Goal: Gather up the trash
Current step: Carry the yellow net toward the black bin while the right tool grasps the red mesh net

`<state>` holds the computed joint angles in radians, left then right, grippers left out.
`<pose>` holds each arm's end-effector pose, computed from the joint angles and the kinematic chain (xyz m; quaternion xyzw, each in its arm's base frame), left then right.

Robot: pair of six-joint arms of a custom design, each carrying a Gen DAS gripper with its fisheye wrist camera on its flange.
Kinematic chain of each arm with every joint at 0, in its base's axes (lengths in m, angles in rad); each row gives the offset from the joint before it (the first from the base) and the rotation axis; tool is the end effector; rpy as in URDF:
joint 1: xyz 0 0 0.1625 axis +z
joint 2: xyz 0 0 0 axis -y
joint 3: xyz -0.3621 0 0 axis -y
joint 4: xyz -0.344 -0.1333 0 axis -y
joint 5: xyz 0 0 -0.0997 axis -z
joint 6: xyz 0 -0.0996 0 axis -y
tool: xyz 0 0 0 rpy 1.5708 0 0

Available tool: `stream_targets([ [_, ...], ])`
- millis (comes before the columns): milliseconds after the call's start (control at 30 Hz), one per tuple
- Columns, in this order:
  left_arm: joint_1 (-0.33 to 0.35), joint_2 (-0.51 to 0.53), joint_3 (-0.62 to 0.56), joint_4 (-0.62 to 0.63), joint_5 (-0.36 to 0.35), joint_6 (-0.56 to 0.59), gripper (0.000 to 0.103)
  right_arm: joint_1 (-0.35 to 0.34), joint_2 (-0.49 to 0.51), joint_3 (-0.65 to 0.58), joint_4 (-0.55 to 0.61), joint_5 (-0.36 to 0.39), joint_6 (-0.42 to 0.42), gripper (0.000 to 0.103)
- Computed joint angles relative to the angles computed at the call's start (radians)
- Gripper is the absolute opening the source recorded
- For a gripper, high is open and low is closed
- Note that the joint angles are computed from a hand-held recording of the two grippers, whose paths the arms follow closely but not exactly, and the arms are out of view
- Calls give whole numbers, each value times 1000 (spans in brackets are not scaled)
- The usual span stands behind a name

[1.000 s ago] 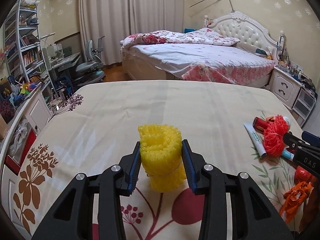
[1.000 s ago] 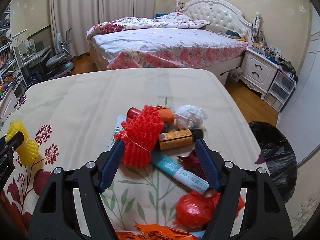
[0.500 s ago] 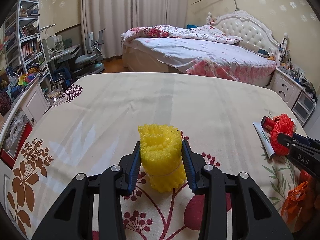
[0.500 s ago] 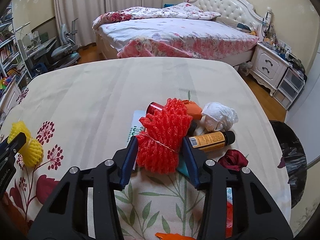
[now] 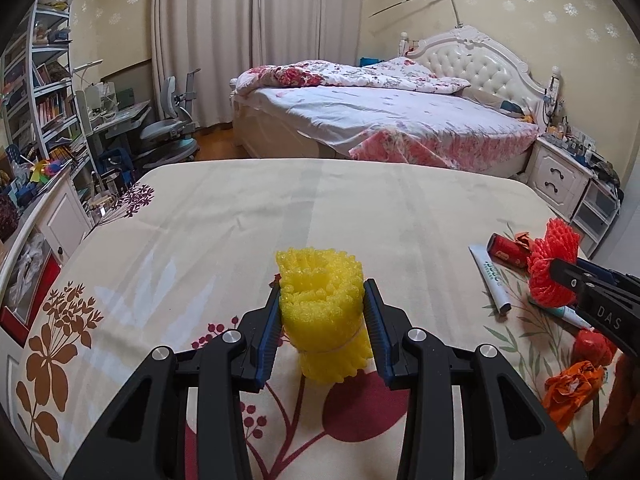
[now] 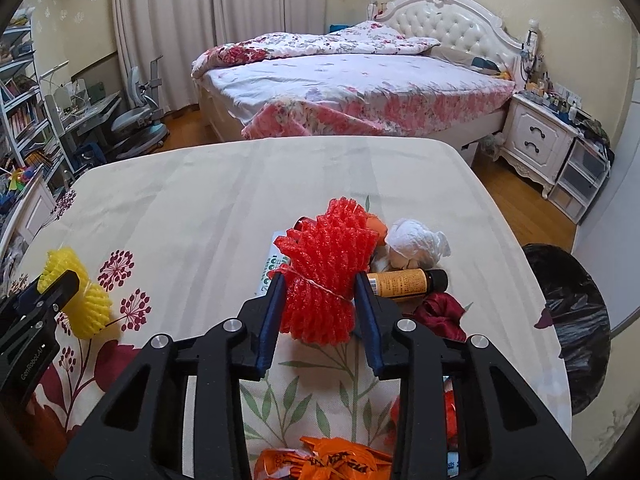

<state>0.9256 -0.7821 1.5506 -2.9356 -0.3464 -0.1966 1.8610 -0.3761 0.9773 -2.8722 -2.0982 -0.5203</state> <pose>-0.1829 -0.6204 0.2066 0.0094 0.8002 -0.4439 0.4031 0.2949 -0.6969 0.0993 0.2754 -0.8687 0.3008 0.2812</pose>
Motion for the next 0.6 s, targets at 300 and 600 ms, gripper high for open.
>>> stream_targets([
  [300, -44, 60, -44, -51, -39, 77, 40, -14, -96, 133, -125, -4, -39, 34],
  [600, -87, 170, -155, -102, -132, 189, 40, -63, -199, 241, -255, -40, -56, 34],
])
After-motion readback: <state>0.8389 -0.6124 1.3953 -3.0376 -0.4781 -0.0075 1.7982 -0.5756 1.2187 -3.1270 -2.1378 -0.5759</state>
